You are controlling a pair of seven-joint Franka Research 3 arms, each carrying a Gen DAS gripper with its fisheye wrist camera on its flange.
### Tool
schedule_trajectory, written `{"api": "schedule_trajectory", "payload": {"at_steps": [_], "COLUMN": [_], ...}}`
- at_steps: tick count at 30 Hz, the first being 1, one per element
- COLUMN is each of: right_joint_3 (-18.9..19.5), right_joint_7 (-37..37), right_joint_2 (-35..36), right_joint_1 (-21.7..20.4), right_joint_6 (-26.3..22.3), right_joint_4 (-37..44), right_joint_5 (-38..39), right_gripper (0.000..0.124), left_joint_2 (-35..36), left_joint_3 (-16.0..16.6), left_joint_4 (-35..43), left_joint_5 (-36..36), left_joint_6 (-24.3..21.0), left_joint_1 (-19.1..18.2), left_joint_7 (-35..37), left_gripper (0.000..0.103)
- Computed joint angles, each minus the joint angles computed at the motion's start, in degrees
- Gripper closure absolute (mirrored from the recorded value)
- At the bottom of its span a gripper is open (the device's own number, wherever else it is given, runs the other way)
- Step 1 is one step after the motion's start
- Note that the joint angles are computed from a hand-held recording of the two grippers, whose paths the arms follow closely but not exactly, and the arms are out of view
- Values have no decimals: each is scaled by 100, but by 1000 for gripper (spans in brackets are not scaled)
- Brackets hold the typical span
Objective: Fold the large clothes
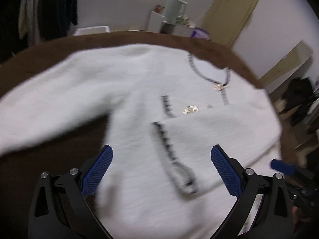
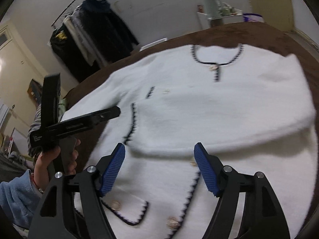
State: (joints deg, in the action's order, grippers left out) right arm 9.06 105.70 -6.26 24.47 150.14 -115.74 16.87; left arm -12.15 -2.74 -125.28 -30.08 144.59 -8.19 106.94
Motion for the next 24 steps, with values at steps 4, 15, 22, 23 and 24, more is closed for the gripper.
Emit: {"api": "schedule_trajectory", "payload": {"at_steps": [4, 15, 22, 23, 24], "right_joint_3": [-73, -180, -194, -196, -206], "right_joint_7": [80, 181, 197, 225, 268], "right_joint_2": [-162, -543, -667, -699, -720], "right_joint_1": [-101, -326, -405, -428, -456], "right_joint_6": [-40, 136, 155, 186, 229], "right_joint_4": [-242, -862, -1077, -1129, -1186], "right_joint_5": [-14, 186, 195, 186, 198], "right_gripper": [52, 52, 52, 52, 52], "left_joint_2": [279, 632, 786, 806, 846], "left_joint_3": [8, -377, -315, -323, -331], "left_joint_4": [145, 271, 312, 326, 363], "left_joint_5": [-834, -902, -1122, -1180, -1311], "left_joint_6": [-60, 131, 55, 58, 64], "left_joint_1": [-163, 78, 111, 121, 122], "left_joint_7": [456, 232, 247, 309, 399], "left_gripper": [16, 36, 33, 34, 34]}}
